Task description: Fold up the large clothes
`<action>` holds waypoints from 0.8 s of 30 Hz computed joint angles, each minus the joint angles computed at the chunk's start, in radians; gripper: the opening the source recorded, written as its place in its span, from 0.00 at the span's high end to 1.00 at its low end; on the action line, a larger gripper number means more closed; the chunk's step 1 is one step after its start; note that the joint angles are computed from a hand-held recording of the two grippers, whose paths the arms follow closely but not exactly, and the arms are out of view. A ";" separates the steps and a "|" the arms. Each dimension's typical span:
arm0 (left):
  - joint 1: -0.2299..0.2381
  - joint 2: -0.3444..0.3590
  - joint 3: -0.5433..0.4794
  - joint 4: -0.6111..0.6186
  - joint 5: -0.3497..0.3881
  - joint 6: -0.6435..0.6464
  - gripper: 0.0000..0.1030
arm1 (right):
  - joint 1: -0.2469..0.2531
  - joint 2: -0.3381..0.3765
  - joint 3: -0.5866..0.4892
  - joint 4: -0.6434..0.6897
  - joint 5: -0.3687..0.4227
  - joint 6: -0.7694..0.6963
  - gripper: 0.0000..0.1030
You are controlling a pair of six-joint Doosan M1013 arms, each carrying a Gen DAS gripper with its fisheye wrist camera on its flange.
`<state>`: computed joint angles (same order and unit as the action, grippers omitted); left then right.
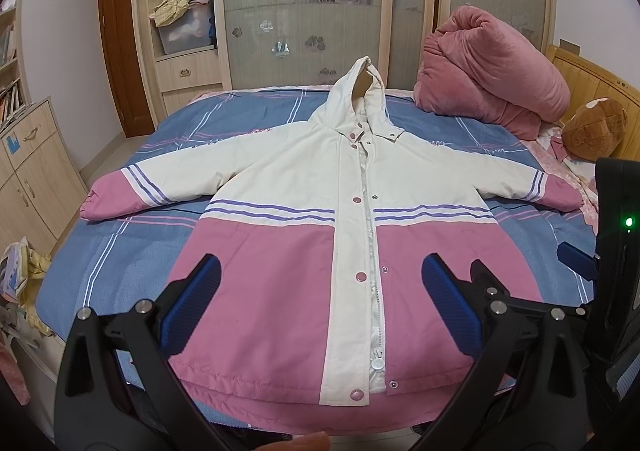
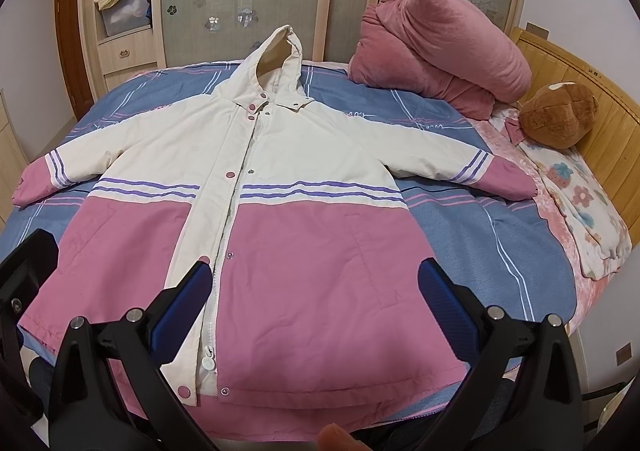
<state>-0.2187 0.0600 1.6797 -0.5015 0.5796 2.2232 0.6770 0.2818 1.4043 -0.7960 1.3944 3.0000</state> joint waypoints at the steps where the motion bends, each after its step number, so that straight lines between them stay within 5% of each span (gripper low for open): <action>1: -0.001 0.001 -0.003 0.003 0.001 -0.004 0.02 | 0.000 0.000 0.000 0.000 0.000 0.000 0.01; 24: 0.027 0.038 -0.035 -0.025 0.049 -0.051 0.02 | -0.009 0.002 0.012 -0.006 -0.004 0.020 0.01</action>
<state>-0.1920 0.0979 1.6448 -0.5269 0.6289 2.1718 0.6685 0.2841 1.4163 -0.8024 1.3907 3.0198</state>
